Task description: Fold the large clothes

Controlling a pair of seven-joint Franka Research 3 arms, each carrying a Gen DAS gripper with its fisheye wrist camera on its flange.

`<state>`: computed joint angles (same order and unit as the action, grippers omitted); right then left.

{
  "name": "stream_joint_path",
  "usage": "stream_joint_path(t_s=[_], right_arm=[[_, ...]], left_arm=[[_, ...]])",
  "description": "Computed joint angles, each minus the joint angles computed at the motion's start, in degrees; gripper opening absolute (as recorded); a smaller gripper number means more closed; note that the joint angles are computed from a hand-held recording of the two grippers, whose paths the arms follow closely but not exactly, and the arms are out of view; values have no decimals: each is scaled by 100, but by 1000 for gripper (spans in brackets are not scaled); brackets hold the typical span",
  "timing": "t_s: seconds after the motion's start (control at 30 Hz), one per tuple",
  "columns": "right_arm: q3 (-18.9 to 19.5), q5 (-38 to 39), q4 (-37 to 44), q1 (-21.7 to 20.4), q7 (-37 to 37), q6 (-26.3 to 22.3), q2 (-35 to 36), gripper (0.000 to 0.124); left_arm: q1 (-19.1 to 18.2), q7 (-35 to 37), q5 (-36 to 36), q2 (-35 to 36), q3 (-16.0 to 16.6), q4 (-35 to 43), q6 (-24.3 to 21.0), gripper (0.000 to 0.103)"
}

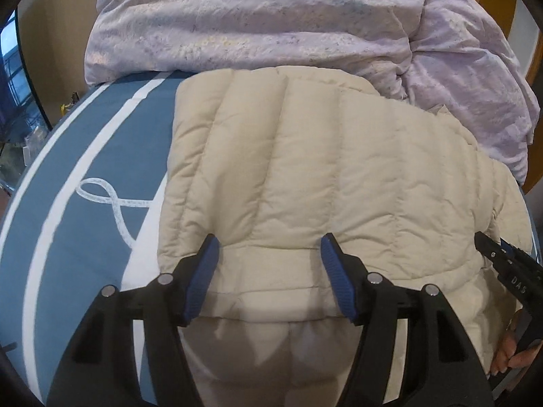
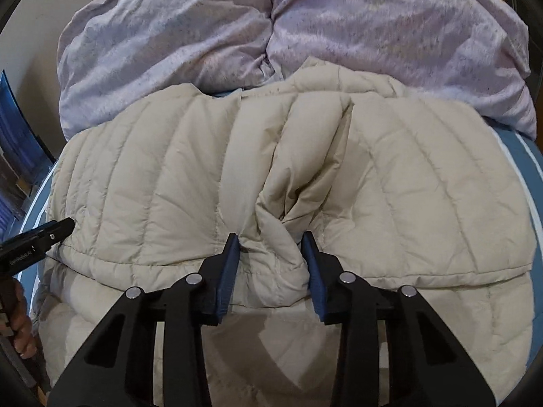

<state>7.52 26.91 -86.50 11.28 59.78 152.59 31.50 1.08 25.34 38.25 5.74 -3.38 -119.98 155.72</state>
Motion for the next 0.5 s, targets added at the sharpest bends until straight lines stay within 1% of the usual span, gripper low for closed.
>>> stream_joint_path(t_s=[0.07, 0.17, 0.27, 0.3, 0.33, 0.37, 0.4, 0.43, 0.5], right_arm=[[-20, -32, 32, 23, 31, -21, 30, 40], [55, 86, 58, -51, -21, -55, 64, 41], [122, 221, 206, -158, -103, -357, 93, 47], [138, 276, 233, -198, -132, -479, 70, 55], [165, 366, 224, -257, -188, -582, 22, 69], [223, 518, 177, -338, -303, -642, -47, 76], [261, 666, 100, -401, -427, -649, -128, 85], [293, 822, -21, -465, -575, -630, -247, 88], [270, 1023, -227, -553, -826, -708, -483, 89]], left_arm=[[-28, -163, 270, 42, 38, 25, 18, 64], [-106, -372, 662, 111, 55, 117, -127, 67], [-96, -289, 615, 45, 25, 87, -159, 68], [-80, -235, 552, -11, 12, 34, -123, 69], [-54, -178, 469, -131, 1, -92, -21, 70], [-23, -140, 405, -275, -7, -247, 109, 72], [9, -91, 337, -427, -18, -409, 214, 73], [39, -55, 289, -551, -34, -537, 286, 75], [112, -3, 204, -863, -65, -877, 463, 76]])
